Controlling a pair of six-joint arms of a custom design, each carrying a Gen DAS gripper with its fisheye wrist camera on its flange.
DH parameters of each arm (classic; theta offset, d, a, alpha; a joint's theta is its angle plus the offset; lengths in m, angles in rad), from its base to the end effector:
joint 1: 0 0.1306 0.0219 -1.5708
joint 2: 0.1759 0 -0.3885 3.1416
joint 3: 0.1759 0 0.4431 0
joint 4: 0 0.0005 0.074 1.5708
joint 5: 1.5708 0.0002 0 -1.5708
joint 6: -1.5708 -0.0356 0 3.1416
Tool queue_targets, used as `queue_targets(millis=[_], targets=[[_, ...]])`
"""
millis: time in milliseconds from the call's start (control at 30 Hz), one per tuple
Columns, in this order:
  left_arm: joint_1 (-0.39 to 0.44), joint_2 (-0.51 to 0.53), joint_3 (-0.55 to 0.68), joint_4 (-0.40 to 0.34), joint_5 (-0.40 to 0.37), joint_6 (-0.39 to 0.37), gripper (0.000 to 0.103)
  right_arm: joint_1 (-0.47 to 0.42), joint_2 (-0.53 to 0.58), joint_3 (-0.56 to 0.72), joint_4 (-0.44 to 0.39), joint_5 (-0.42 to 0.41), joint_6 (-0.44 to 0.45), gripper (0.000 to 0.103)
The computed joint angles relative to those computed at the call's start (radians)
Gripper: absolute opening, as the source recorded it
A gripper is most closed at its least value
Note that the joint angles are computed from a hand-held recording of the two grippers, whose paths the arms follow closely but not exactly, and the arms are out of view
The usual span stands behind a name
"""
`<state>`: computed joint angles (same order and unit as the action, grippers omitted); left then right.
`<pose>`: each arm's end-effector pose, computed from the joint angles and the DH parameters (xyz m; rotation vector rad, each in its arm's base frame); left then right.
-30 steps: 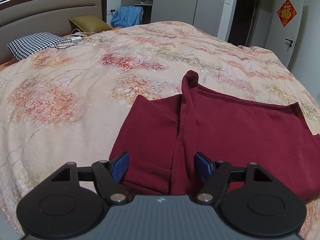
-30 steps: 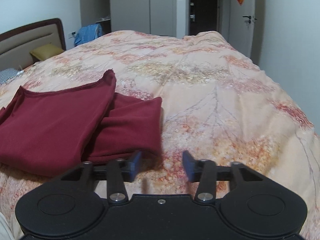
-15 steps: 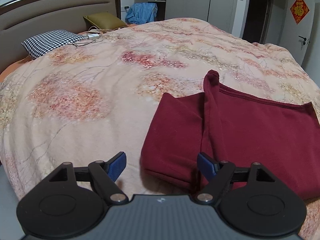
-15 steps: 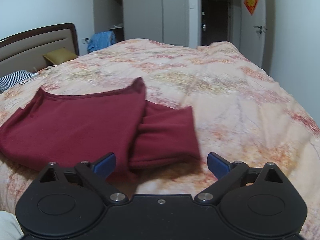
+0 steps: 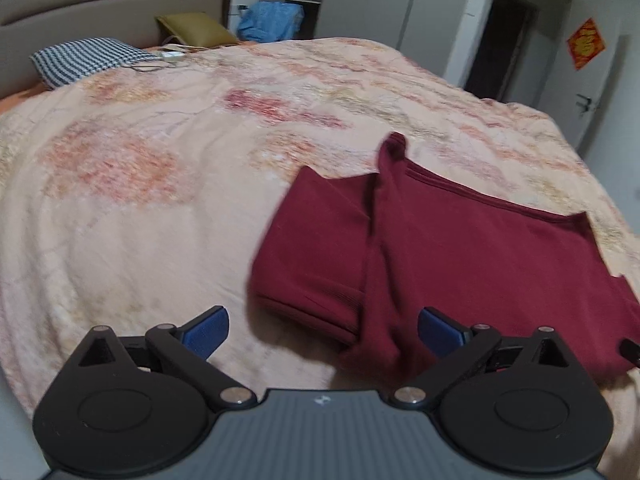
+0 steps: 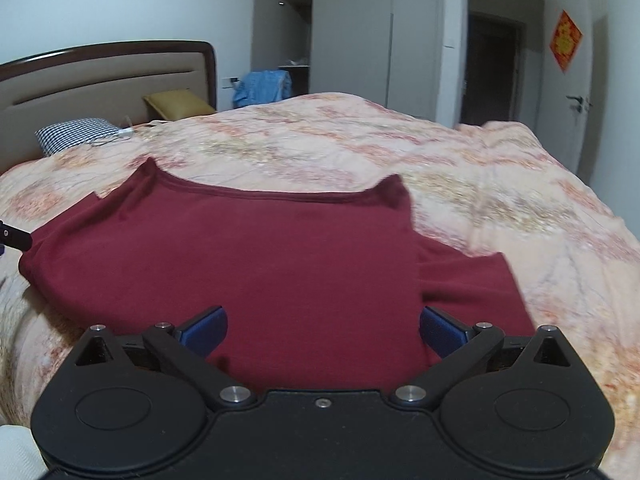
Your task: Fold small clothes
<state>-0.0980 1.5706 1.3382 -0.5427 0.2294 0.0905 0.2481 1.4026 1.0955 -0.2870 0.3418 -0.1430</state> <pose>0.5948 -0.0671 0.3349 0.1224 2.3457 -0.3619 0.5229 0.1196 0.3248 0.0828 2.1279 -0.1401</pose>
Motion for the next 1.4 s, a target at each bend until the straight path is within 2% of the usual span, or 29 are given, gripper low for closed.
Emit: queue_targets(millis=[100, 200, 267, 333, 400, 467, 500, 567, 600, 633, 667, 767, 833, 1000, 1067, 1167, 1200, 1267, 1300, 1367, 1400], targets=[[-0.001, -0.017, -0.048, 0.034, 0.084, 0.002, 0.103, 0.009, 0.027, 0.007, 0.022, 0.003, -0.008, 0.102], [-0.003, -0.017, -0.080, 0.066, 0.167, 0.038, 0.103, 0.015, 0.041, 0.006, 0.056, 0.015, -0.012, 0.102], [-0.004, -0.012, -0.087, 0.083, 0.179, 0.072, 0.102, 0.013, 0.051, 0.015, 0.052, 0.003, -0.017, 0.102], [-0.003, -0.018, -0.104, 0.130, 0.166, 0.112, 0.100, 0.011, 0.058, 0.020, 0.047, 0.002, -0.024, 0.102], [0.002, -0.029, -0.121, 0.175, 0.144, 0.124, 0.091, 0.009, 0.059, 0.018, 0.043, -0.003, -0.029, 0.102], [0.007, -0.036, -0.130, 0.196, 0.128, 0.117, 0.073, 0.008, 0.060, 0.014, 0.041, -0.007, -0.033, 0.102], [0.012, -0.039, -0.132, 0.196, 0.129, 0.112, 0.068, 0.006, 0.060, 0.012, 0.040, -0.009, -0.036, 0.102], [0.020, -0.040, -0.134, 0.200, 0.136, 0.111, 0.048, 0.006, 0.059, 0.008, 0.042, -0.010, -0.044, 0.102], [0.023, -0.038, -0.132, 0.198, 0.144, 0.110, 0.042, 0.006, 0.059, 0.006, 0.044, -0.009, -0.047, 0.102], [0.025, -0.033, -0.128, 0.190, 0.152, 0.107, 0.026, 0.008, 0.059, 0.004, 0.044, -0.007, -0.049, 0.102], [0.026, -0.029, -0.119, 0.173, 0.153, 0.100, 0.017, 0.009, 0.059, 0.005, 0.044, -0.005, -0.050, 0.102], [0.021, -0.045, -0.130, 0.181, 0.120, 0.092, 0.010, 0.009, 0.058, 0.008, 0.037, -0.003, -0.044, 0.102], [0.017, -0.062, -0.147, 0.208, 0.092, 0.117, 0.010, 0.008, 0.055, 0.006, 0.034, -0.002, -0.039, 0.102], [0.028, -0.046, -0.155, 0.210, 0.092, 0.295, 0.009, 0.006, 0.053, 0.002, 0.020, -0.007, -0.052, 0.102], [0.030, -0.040, -0.158, 0.211, 0.090, 0.332, 0.009, 0.005, 0.052, 0.000, 0.020, -0.007, -0.048, 0.102], [0.034, -0.038, -0.156, 0.211, 0.095, 0.349, 0.012, 0.006, 0.048, -0.002, 0.021, -0.003, -0.032, 0.102], [0.037, -0.037, -0.156, 0.210, 0.102, 0.351, 0.015, 0.006, 0.048, -0.002, 0.024, 0.001, -0.028, 0.102], [0.039, -0.044, -0.161, 0.213, 0.097, 0.366, 0.034, 0.009, 0.046, -0.003, 0.033, 0.012, -0.023, 0.102], [0.038, -0.052, -0.170, 0.224, 0.099, 0.372, 0.039, 0.011, 0.046, -0.004, 0.043, 0.016, -0.020, 0.102], [0.035, -0.070, -0.191, 0.244, 0.109, 0.367, 0.057, 0.016, 0.047, -0.007, 0.063, 0.025, -0.012, 0.102], [0.030, -0.078, -0.198, 0.245, 0.106, 0.361, 0.059, 0.017, 0.048, -0.008, 0.073, 0.028, -0.006, 0.102]])
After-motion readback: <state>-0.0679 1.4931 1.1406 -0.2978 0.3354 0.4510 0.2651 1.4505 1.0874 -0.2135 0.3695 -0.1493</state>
